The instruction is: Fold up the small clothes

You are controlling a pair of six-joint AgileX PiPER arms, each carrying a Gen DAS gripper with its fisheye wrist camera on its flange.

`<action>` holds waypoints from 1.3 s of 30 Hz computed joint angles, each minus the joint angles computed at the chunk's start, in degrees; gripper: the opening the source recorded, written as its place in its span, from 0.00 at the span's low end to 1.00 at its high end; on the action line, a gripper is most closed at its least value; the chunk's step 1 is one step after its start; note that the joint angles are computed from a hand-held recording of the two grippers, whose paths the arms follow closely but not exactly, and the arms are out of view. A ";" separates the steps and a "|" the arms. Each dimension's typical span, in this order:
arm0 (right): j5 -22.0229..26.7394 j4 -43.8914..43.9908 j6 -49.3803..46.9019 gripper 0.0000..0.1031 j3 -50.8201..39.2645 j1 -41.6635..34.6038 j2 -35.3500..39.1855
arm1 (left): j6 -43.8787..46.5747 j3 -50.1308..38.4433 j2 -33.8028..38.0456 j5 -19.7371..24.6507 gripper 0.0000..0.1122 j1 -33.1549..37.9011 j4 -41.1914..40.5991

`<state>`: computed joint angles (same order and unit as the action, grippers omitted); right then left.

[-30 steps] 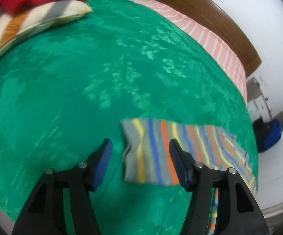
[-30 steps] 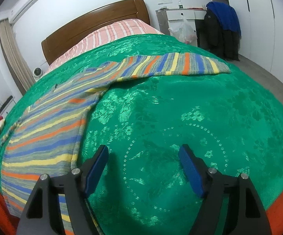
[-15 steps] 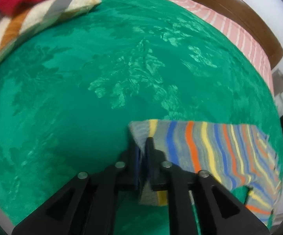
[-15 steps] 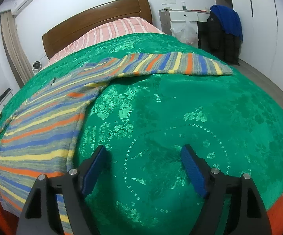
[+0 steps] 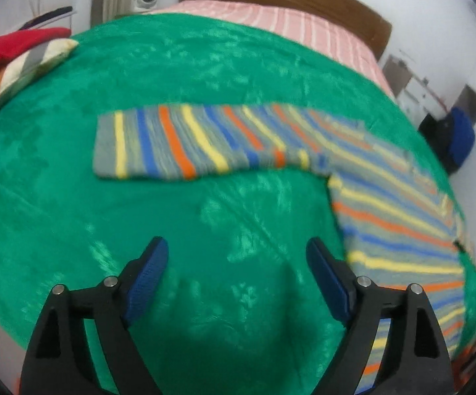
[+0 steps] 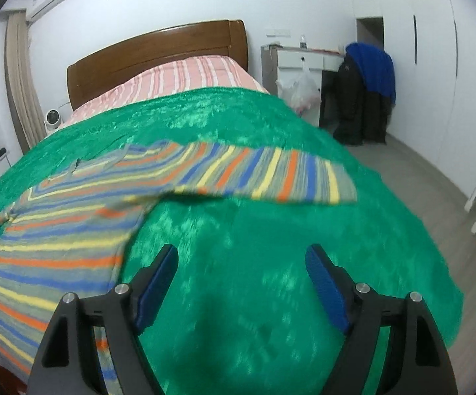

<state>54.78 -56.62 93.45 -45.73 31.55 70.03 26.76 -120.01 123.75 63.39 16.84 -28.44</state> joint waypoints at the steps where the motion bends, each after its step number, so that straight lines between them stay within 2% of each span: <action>1: -0.65 -0.46 -0.75 0.77 -0.26 -1.20 0.55 | -0.74 0.54 0.43 -0.63 0.77 -0.51 0.80; 2: -1.69 -0.81 -1.30 0.77 -0.25 -2.68 1.27 | -1.01 1.32 0.82 -1.39 0.78 -0.85 1.23; 4: -3.91 -0.74 -1.25 0.77 0.38 -4.98 2.75 | 2.04 6.71 -1.13 -7.12 0.82 -1.59 1.36; 6: -7.98 1.33 -2.09 0.77 1.64 -8.35 4.93 | 6.01 10.16 -2.48 -10.53 0.89 -2.33 1.57; 8: -11.62 -1.13 3.41 0.78 5.12 -9.42 6.63 | 9.28 14.85 -4.45 -15.10 0.91 -3.25 1.88; 10: -9.57 -6.29 8.47 0.81 6.26 -6.81 8.01 | 9.68 17.09 -5.47 -17.42 0.91 -3.63 2.07; 13: -6.98 -6.81 7.76 0.84 4.40 -5.60 11.05 | 9.70 17.40 -5.38 -18.06 0.91 -3.25 1.59; 20: -6.46 -8.01 9.48 0.84 5.00 -4.81 11.13 | 8.94 20.32 -6.71 -20.72 0.91 -4.63 2.63; 27: -4.48 -7.86 9.90 0.84 4.62 -3.26 11.73 | 8.33 20.66 -6.94 -21.15 0.91 -5.02 3.38; 39: -4.11 -7.84 9.87 0.85 4.15 -3.05 12.21 | 7.65 21.07 -7.27 -21.45 0.91 -5.22 4.42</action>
